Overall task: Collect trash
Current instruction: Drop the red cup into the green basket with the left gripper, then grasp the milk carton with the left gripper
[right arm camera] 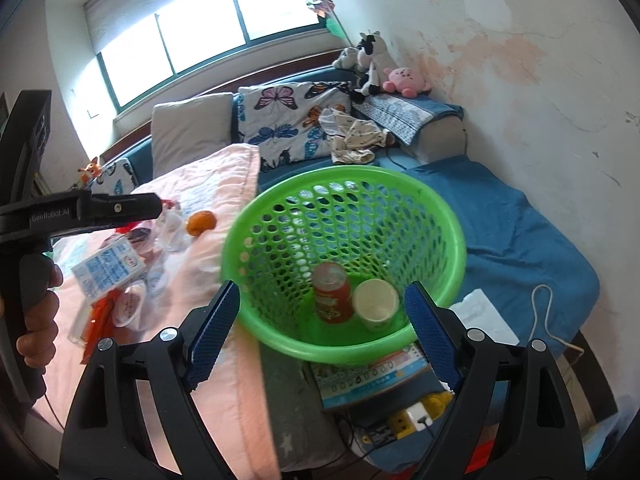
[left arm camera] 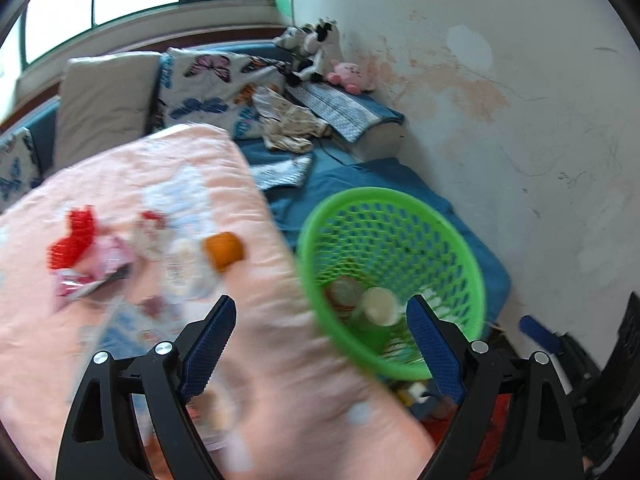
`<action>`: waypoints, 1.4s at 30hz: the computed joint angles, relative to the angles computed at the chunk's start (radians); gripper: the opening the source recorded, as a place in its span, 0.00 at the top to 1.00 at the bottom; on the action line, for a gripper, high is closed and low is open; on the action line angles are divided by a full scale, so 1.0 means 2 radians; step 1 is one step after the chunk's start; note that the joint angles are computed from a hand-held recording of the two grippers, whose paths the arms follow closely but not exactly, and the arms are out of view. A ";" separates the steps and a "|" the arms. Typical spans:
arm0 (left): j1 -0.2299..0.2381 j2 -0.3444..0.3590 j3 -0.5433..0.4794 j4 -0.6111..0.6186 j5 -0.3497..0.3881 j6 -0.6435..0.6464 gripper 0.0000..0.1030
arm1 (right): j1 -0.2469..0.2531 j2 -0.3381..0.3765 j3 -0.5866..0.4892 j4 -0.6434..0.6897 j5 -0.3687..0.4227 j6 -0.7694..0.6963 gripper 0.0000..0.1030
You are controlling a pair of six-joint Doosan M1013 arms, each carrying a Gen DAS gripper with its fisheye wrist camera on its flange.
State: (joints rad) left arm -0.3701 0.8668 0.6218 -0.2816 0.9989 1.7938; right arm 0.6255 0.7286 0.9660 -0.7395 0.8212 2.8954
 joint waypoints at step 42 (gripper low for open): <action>0.081 -0.007 0.051 -0.050 0.032 -0.052 0.43 | 0.024 0.077 -0.145 0.106 0.008 -0.140 0.14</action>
State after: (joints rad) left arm -0.2090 0.8526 0.7243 -0.3818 1.0637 1.6904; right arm 0.6734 0.8835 0.6756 -0.5283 0.8370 2.6159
